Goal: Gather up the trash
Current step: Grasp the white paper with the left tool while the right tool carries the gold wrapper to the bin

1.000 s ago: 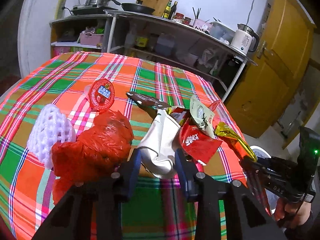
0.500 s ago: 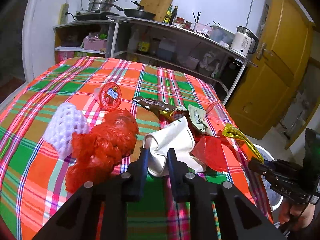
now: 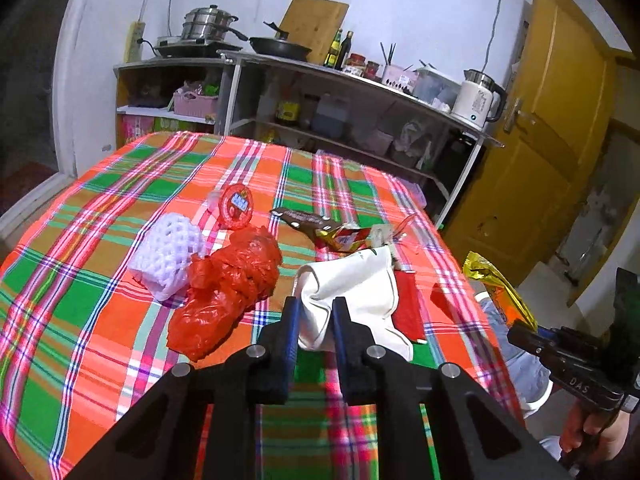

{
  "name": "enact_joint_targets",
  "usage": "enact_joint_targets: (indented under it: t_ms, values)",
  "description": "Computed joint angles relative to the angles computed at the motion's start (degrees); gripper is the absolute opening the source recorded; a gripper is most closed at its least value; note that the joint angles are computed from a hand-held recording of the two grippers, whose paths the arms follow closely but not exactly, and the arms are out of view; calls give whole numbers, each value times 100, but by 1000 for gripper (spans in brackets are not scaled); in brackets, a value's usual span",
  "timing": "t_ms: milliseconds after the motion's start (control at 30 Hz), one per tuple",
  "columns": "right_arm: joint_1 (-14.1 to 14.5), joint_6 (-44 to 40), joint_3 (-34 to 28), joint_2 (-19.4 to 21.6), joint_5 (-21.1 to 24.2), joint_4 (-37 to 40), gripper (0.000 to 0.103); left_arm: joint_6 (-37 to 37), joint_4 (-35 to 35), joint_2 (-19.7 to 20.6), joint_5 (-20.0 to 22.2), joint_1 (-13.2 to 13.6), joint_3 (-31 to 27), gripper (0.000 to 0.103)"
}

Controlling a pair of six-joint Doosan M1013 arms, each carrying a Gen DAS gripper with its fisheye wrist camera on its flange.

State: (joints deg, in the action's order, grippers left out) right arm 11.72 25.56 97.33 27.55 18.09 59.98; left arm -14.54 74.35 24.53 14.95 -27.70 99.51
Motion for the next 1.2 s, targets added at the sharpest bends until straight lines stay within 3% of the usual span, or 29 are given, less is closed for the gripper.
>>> enact_joint_targets:
  t_ms: [267,600,900,1033,1200]
  values:
    - [-69,-680,362,-279,-177,805,17,-28,202,-68,-105,-183,-19,16]
    - [-260,-1049,737,-553,-476,1416,17,1160,-633,97,-406,-434,-352,16]
    - [-506,-1051,978,-694,-745,1657,17,3520,-2692,396,-623,-626,-818,16]
    - [-607,-1002,1035,-703,-815,1721,17,4864,-3938,557,-621,-685,-1052,16]
    - [-699,-701,1035,-674,-862,1534,17,5985,-4960,721,-531,-737,-1283,16]
